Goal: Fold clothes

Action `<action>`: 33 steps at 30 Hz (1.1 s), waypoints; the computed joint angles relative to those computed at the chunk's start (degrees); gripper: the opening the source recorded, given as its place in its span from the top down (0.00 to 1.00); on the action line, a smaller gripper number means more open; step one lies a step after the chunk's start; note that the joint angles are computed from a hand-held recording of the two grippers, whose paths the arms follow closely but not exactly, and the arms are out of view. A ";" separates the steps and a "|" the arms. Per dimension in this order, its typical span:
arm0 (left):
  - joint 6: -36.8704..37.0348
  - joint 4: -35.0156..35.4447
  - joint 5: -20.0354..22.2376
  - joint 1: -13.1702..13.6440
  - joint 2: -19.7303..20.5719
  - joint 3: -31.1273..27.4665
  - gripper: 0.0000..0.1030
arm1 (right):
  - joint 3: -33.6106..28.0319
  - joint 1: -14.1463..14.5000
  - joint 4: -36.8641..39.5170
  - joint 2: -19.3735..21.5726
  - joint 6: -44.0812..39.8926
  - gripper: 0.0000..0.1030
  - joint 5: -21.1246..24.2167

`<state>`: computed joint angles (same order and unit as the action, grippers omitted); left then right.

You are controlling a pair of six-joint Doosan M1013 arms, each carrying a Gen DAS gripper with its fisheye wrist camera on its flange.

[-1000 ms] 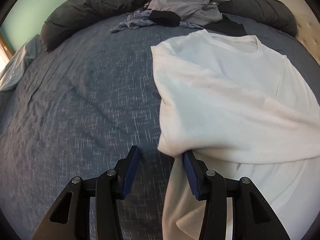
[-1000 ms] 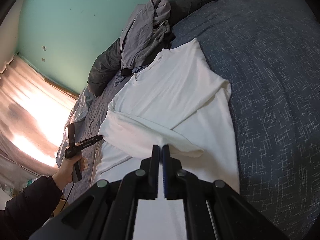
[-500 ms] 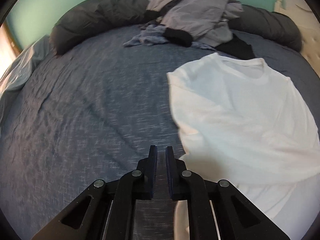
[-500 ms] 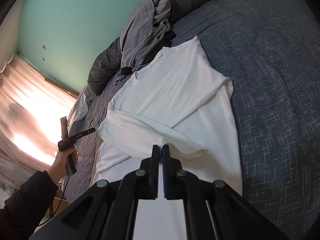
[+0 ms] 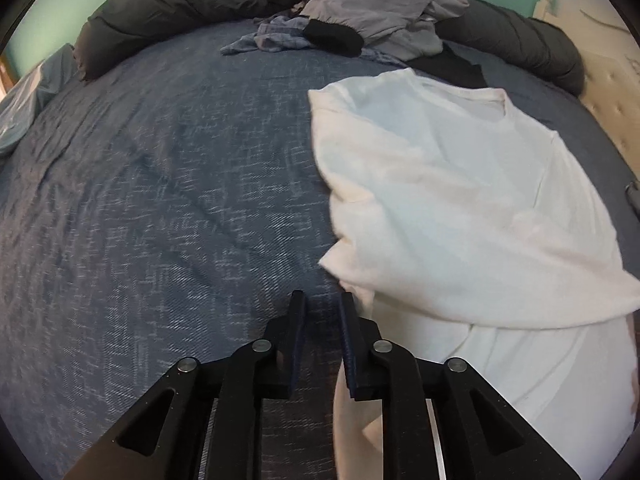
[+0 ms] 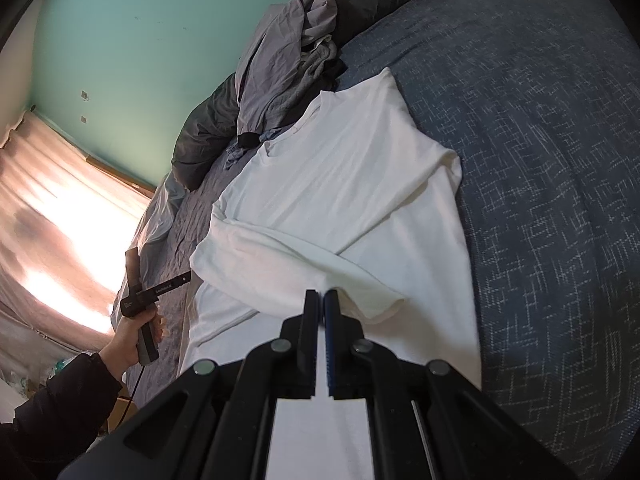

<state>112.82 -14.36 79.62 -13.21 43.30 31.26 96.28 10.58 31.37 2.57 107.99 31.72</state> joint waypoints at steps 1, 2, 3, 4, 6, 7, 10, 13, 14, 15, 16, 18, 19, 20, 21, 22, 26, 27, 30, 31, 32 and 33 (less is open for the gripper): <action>0.04 -0.27 0.44 -0.07 0.33 -0.61 0.80 | 0.01 -0.02 0.01 -0.01 -0.03 0.98 0.04; 0.02 -0.10 0.59 -0.18 0.51 -0.99 0.77 | 0.09 -0.04 0.09 -0.04 -0.03 0.98 0.01; -0.14 0.35 0.48 -0.29 0.57 -1.25 0.76 | 0.18 -0.06 0.17 -0.08 -0.04 0.98 -0.03; -0.82 0.28 0.37 -0.19 0.59 -1.42 0.75 | 0.27 -0.07 0.26 -0.12 -0.05 0.98 -0.07; -2.59 -0.29 0.16 0.17 0.60 -1.69 0.74 | 0.36 -0.13 0.39 -0.15 -0.06 0.98 -0.09; -3.31 -0.87 0.00 0.47 0.47 -1.58 0.73 | 0.37 -0.15 0.48 -0.15 -0.09 0.98 -0.12; -4.30 -3.34 -0.57 1.33 -0.16 -0.61 0.72 | 0.36 -0.11 0.46 -0.18 -0.05 0.98 -0.12; -3.13 -3.81 0.10 1.39 -0.52 0.16 0.71 | 0.37 -0.06 0.33 -0.18 0.22 0.98 -0.20; -2.70 -3.45 0.31 1.23 -0.53 0.34 0.71 | 0.38 -0.04 0.27 -0.20 0.32 0.98 -0.20; -2.34 -3.04 0.34 1.05 -0.59 0.66 0.71 | 0.38 -0.03 0.21 -0.21 0.41 0.98 -0.19; -1.98 -2.63 0.33 0.87 -0.68 1.02 0.71 | 0.37 -0.03 0.18 -0.20 0.44 0.98 -0.16; -2.87 -3.31 0.45 0.83 -0.29 0.81 0.71 | 0.37 -0.04 0.12 -0.18 0.50 0.98 -0.10; -3.54 -3.84 0.43 0.87 -0.04 0.60 0.71 | 0.37 -0.04 0.09 -0.17 0.53 0.98 -0.07; -4.00 -4.39 0.49 0.90 0.24 0.26 0.71 | 0.37 -0.05 0.07 -0.16 0.56 0.98 -0.05; -4.24 -4.40 0.56 0.81 0.52 -0.11 0.71 | 0.36 -0.05 0.04 -0.14 0.59 0.98 -0.02; -4.41 -4.18 0.63 0.68 0.79 -0.48 0.71 | 0.36 -0.06 0.01 -0.13 0.62 0.98 0.01; -4.98 -3.35 -0.74 0.24 1.30 -1.07 0.71 | 0.35 -0.08 -0.10 -0.09 0.74 0.98 0.13; -5.32 -3.17 -0.99 0.18 1.51 -1.36 0.71 | 0.35 -0.07 -0.13 -0.08 0.75 0.98 0.15; -6.06 -2.32 -2.45 -0.05 1.92 -1.88 0.71 | 0.33 -0.05 -0.22 -0.05 0.79 0.98 0.20; -6.17 -1.92 -3.07 -0.14 1.94 -1.92 0.71 | 0.32 -0.04 -0.25 -0.03 0.80 0.98 0.22; -6.26 -1.49 -3.64 -0.23 1.96 -1.95 0.71 | 0.31 -0.03 -0.29 -0.02 0.82 0.98 0.24; -6.03 -0.97 -4.41 -0.29 1.57 -1.29 0.71 | 0.28 -0.04 -0.28 0.01 0.80 0.98 0.31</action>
